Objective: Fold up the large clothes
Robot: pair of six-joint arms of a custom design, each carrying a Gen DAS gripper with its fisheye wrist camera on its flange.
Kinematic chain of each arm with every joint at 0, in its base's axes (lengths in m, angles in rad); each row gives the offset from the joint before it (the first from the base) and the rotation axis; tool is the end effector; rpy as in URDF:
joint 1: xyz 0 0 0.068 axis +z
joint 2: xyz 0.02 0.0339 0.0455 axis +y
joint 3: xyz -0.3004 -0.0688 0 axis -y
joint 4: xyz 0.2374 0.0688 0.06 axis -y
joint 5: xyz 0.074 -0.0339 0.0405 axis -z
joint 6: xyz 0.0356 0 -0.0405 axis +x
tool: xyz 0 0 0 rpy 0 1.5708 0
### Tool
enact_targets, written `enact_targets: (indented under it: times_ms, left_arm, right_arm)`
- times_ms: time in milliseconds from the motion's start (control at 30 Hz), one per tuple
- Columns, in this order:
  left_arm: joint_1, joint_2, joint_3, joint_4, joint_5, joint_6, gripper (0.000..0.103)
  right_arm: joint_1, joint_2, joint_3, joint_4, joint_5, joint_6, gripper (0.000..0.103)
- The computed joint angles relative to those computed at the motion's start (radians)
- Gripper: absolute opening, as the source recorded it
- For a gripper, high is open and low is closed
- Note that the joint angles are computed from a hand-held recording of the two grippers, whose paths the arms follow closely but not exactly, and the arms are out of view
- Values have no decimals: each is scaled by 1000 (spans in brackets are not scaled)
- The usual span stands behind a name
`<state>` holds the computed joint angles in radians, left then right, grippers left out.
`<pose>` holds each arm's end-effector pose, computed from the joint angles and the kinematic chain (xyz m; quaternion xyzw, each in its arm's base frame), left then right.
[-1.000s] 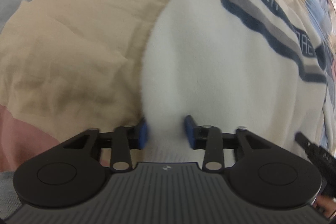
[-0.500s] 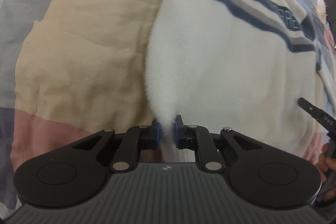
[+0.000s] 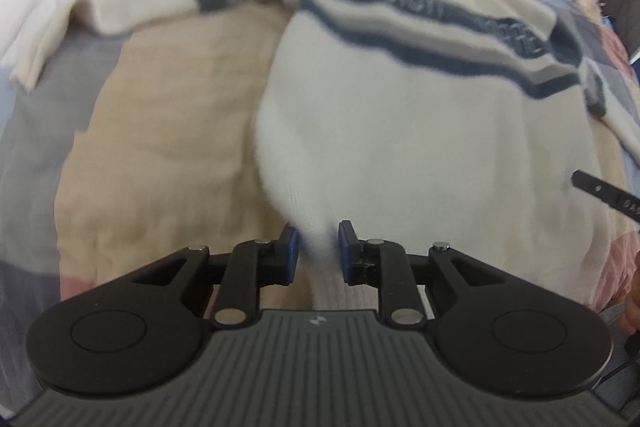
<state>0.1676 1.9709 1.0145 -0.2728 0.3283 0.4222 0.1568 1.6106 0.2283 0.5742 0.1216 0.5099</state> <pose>0.3559 0.0486 0.1293 0.1510 0.9608 -0.1053 0.2072 0.2090 0.0287 0.1127 0.1850 0.9081 0.0683 0.3695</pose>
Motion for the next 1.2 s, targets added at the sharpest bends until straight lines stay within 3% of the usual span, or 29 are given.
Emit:
enact_targets:
  times_ms: [167, 267, 433, 567, 667, 833, 1000, 1100, 1200]
  left_arm:
    - [-58, -43, -19, 63, 24, -68, 24]
    - [-89, -68, -35, 73, 11, -84, 32]
    - [-71, -114, -73, 54, 19, -52, 40]
    - [-3, -133, -56, -58, 83, 5, 46]
    - [35, -166, -87, -40, 106, 21, 47]
    - [2, -178, -112, 42, 114, -29, 47]
    - [-115, -128, -134, 179, 170, -240, 47]
    - [-220, -84, -169, 322, 143, -289, 47]
    - [-310, -16, -131, 372, 104, -297, 47]
  right_arm:
    - [24, -16, -6, 6, 52, -4, 13]
    - [33, -21, -8, 2, 85, -4, 13]
    - [14, -10, -1, -1, 73, -1, 13]
    - [17, -5, 3, -4, 69, -6, 13]
    - [23, -10, 0, 0, 70, -2, 13]
    - [36, -6, 6, -3, 82, -4, 13]
    - [47, -15, 5, -14, 113, 2, 13]
    - [52, -13, 1, -14, 134, 9, 13]
    - [42, 7, 10, -28, 153, 14, 13]
